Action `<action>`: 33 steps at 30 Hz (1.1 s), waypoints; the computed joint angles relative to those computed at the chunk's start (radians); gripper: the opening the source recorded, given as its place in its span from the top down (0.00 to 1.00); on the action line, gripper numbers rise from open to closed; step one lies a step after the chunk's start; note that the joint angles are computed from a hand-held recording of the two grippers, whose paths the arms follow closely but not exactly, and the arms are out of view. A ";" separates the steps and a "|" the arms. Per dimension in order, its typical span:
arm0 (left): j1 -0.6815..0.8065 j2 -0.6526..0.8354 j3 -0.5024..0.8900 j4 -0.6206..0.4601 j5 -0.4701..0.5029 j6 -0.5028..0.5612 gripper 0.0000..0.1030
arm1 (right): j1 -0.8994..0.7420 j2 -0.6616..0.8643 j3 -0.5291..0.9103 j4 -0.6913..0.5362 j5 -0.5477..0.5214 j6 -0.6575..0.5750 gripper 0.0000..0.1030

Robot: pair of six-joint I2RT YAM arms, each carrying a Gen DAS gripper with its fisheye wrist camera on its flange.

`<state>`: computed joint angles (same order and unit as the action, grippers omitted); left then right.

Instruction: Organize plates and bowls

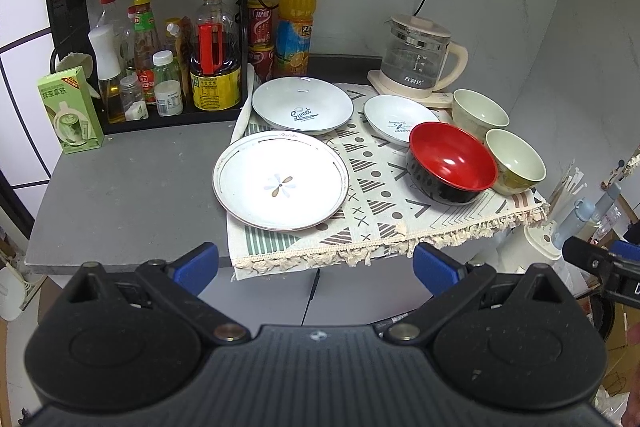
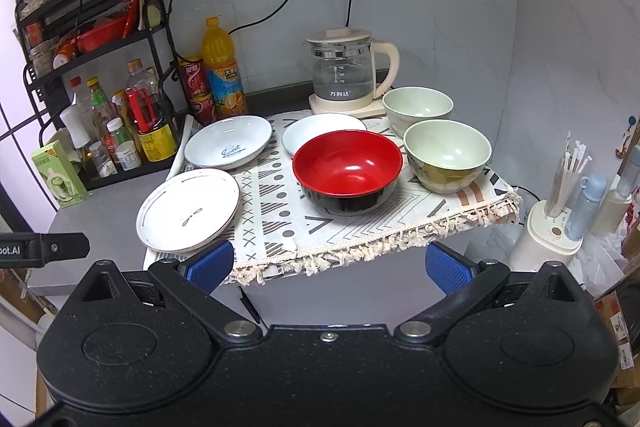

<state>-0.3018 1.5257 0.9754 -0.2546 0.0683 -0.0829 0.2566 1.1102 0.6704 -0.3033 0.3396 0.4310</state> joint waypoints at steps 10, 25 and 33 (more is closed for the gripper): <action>-0.010 0.136 0.119 -0.007 -0.020 -0.014 0.01 | -0.091 0.099 0.038 0.064 -0.084 -0.049 0.00; -0.055 0.472 0.494 -0.112 -0.025 -0.070 0.01 | -0.262 0.333 0.178 0.116 -0.214 -0.144 0.00; -0.087 0.703 0.839 -0.247 -0.009 -0.093 0.01 | -0.357 0.472 0.298 0.108 -0.287 -0.180 0.00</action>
